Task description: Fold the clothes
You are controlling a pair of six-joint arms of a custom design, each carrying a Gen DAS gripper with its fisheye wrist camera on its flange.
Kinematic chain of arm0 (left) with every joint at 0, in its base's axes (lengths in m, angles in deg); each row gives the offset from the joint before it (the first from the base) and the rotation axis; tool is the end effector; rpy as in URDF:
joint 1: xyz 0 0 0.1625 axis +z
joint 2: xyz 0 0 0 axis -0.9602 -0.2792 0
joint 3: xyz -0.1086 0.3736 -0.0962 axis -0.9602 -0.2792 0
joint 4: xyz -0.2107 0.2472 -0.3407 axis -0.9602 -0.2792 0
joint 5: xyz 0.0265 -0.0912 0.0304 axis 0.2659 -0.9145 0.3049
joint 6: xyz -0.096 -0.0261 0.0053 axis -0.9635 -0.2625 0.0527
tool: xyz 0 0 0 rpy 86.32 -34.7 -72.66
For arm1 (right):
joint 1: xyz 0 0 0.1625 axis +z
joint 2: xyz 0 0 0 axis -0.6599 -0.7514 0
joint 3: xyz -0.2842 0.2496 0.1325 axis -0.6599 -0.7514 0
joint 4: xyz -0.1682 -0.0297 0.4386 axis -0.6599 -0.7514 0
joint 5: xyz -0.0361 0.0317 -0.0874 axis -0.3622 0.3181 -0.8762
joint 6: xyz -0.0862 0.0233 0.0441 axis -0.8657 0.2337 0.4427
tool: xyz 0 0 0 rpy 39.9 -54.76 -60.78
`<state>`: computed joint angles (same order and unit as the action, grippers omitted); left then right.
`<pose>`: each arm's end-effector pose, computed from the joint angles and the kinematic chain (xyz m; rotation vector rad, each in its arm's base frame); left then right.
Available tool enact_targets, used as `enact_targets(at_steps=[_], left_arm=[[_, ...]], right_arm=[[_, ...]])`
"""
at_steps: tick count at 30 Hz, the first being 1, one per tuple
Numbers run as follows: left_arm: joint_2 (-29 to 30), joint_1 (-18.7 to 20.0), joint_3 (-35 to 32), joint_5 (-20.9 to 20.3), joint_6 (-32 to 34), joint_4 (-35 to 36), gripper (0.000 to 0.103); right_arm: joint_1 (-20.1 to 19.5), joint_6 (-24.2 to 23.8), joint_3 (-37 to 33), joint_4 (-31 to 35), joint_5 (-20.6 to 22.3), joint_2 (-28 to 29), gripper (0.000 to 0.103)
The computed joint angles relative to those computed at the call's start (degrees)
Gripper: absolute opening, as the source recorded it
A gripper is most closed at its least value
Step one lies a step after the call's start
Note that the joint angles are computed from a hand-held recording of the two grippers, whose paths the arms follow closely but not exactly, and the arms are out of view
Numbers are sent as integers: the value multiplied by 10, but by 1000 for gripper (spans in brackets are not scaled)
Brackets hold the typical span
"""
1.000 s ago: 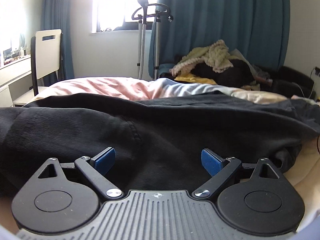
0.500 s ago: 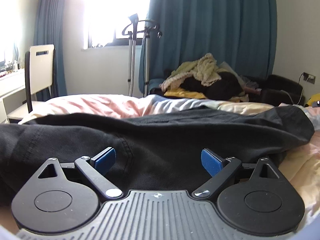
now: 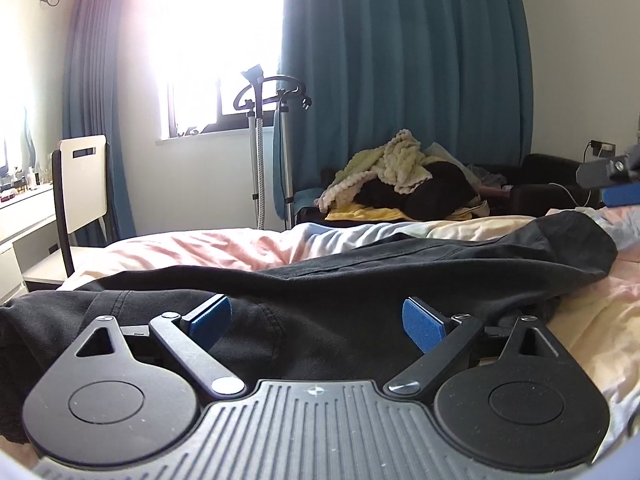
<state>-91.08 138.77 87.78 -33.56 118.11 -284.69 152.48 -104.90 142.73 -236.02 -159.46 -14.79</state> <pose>-0.0029 -0.5100 0.3301 0.2561 1.7502 -1.4239 0.3920 -0.6556 0.0381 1.1188 -2.5738 1.2122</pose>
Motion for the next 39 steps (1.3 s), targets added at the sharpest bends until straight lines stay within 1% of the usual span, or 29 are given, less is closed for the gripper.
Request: enact_targets(at_steps=[2, 5, 8, 12, 14, 19, 21, 23, 24, 25, 26, 28, 30, 32, 34, 35, 36, 37, 39], left_arm=[[-12, -3, 9, 2, -17, 11, 94], [-29, -6, 23, -3, -37, 22, 94], [-21, -4, 16, 3, -39, 23, 94], [-22, -3, 10, 15, -58, 35, 94], [-24, -4, 11, 15, -60, 33, 94], [-29, 3, -11, 8, -80, 95, 94], [-52, 11, -17, -9, -133, 158, 94], [-77, 22, -30, -19, -196, 226, 94], [-89, 30, -41, -18, -230, 264, 94], [-96, 37, -54, -12, -249, 292, 94], [-103, 45, -69, -3, -256, 313, 94], [-119, 64, -101, 8, -253, 348, 94], [-144, 87, -130, 4, -271, 407, 93], [-170, 110, -161, 4, -321, 478, 92], [-194, 135, -194, -5, -401, 579, 92], [-203, 149, -210, -12, -434, 629, 89], [-206, 162, -226, -11, -456, 667, 86], [-208, 175, -241, -12, -480, 705, 85], [-211, 205, -266, -30, -543, 777, 82]], right_arm=[[6, 5, 28, -20, 6, -5, 66], [8, -6, 69, -65, 3, -10, 66], [11, -13, 104, -85, -9, -17, 66], [9, -27, 110, -84, -15, -14, 66], [7, -23, 111, -93, 0, -14, 67], [3, -17, 117, -107, 18, -16, 75], [1, -13, 118, -108, 12, -17, 77], [0, -7, 118, -110, 4, -17, 85], [-1, -6, 115, -113, -2, -14, 89], [-2, -5, 113, -116, -8, -12, 90], [-2, -5, 110, -119, -15, -9, 90], [2, -2, 101, -115, -44, -3, 91], [1, 9, 98, -99, -45, -4, 91], [0, 19, 94, -83, -46, -5, 91], [0, 24, 89, -69, -43, -3, 91], [1, 27, 86, -63, -41, -2, 91], [1, 29, 84, -59, -40, -1, 91], [0, 29, 84, -62, -44, 2, 91], [0, 25, 75, -63, -50, 10, 91]])
